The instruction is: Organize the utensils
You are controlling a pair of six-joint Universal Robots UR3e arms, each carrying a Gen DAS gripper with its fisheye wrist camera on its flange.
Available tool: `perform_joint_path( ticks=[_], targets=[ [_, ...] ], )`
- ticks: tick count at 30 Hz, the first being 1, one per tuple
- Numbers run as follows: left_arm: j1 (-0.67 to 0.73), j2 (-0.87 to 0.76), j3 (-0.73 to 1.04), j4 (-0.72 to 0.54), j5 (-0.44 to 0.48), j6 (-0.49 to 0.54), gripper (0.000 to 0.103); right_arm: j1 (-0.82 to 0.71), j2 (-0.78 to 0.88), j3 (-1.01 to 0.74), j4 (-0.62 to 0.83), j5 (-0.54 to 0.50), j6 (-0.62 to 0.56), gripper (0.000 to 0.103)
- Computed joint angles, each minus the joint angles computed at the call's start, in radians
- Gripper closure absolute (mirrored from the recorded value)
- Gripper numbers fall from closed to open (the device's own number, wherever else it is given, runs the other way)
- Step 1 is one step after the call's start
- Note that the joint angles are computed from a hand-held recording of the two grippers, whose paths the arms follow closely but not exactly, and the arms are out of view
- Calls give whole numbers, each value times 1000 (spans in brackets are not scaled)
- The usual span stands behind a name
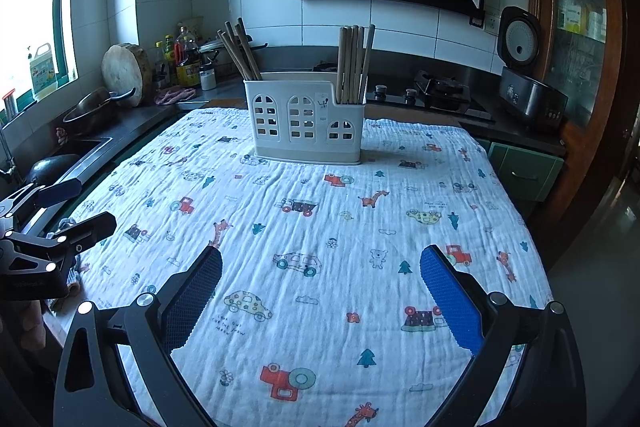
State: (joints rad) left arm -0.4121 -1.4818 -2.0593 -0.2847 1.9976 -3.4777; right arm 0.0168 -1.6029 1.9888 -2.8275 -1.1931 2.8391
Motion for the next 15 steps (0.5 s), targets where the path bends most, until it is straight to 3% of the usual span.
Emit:
perform_joint_path(
  ticks=[15],
  targets=[
    [5, -1, -6, 9, -6, -5, 5, 5, 3, -1, 6, 3, 2, 7]
  ],
)
